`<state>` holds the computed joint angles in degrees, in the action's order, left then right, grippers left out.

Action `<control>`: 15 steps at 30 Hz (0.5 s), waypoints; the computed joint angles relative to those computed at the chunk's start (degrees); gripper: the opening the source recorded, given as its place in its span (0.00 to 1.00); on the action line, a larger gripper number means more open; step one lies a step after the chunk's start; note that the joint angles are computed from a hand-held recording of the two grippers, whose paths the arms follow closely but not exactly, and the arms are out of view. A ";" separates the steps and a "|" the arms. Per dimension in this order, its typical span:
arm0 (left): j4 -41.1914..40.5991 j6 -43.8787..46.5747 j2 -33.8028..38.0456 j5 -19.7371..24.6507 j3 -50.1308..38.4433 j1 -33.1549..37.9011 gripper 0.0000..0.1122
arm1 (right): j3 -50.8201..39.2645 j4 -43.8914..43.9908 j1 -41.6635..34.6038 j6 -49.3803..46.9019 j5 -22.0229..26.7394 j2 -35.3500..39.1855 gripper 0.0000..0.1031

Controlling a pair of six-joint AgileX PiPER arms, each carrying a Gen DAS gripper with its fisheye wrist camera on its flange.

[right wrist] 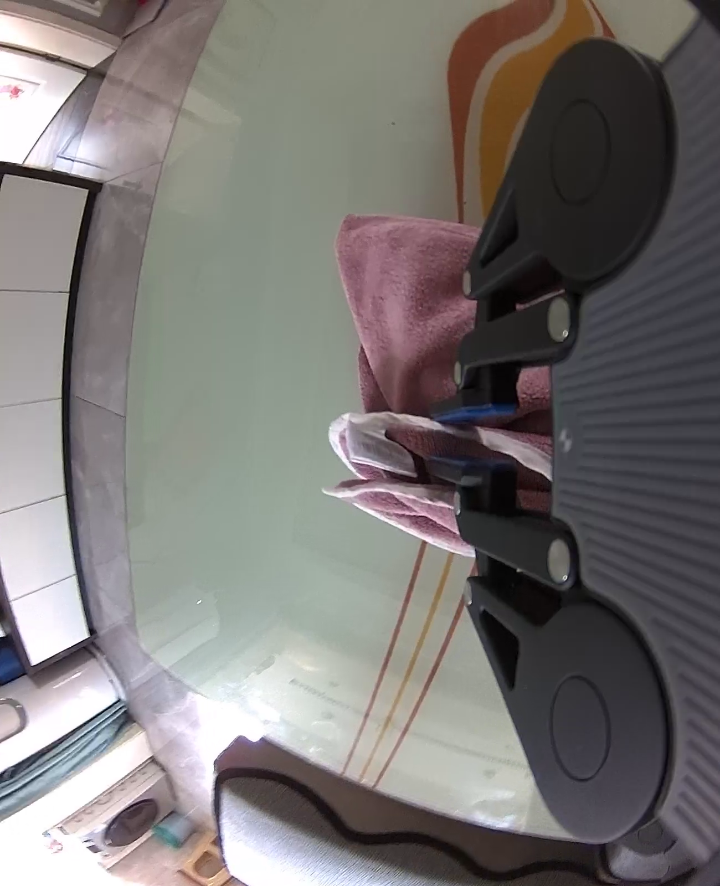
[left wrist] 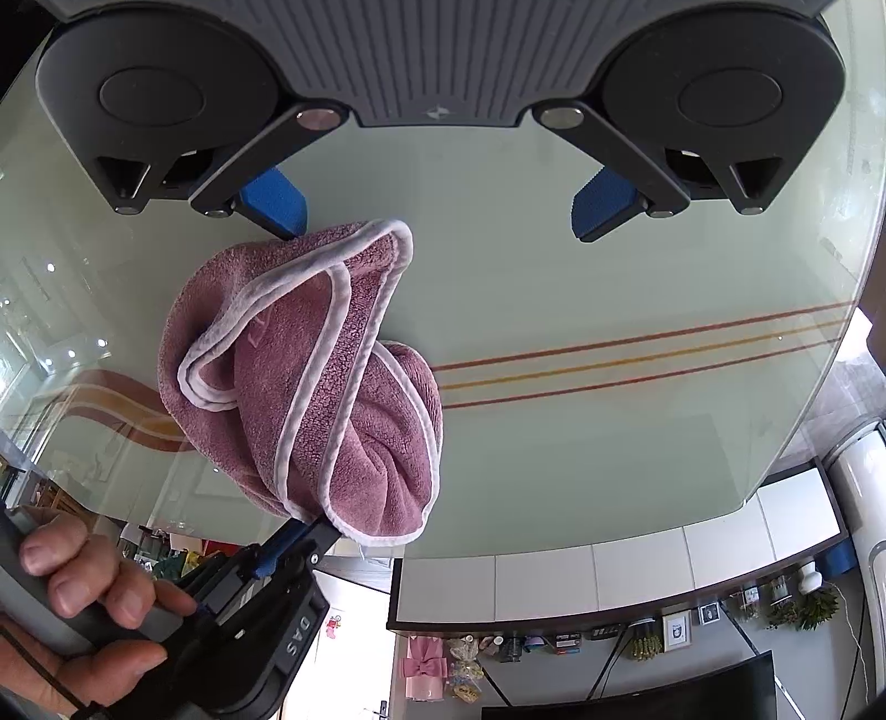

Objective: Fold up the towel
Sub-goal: 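Lower the hanging towel back onto the table with the right gripper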

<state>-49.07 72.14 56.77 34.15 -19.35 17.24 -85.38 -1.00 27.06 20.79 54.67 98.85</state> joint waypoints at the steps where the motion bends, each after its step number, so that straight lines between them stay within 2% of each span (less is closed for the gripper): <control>1: -0.04 -0.05 0.04 -0.02 0.05 0.01 0.91 | 0.12 -0.56 0.08 -0.20 0.07 -0.01 0.05; 6: -0.20 -0.14 0.83 0.68 -0.91 0.21 0.91 | 0.35 -2.39 1.46 -1.00 0.57 -1.96 0.02; 8: -0.57 1.33 1.15 2.43 -1.45 2.24 0.91 | 1.13 -1.29 1.15 -2.32 0.58 -4.53 0.02; 13: -5.63 7.23 2.31 9.15 -2.52 10.15 0.91 | 3.88 1.45 0.28 -6.68 0.99 -14.56 0.02; 15: -9.36 10.78 2.83 13.31 -2.95 16.29 0.91 | 5.95 2.91 -0.18 -8.64 1.25 -20.01 0.02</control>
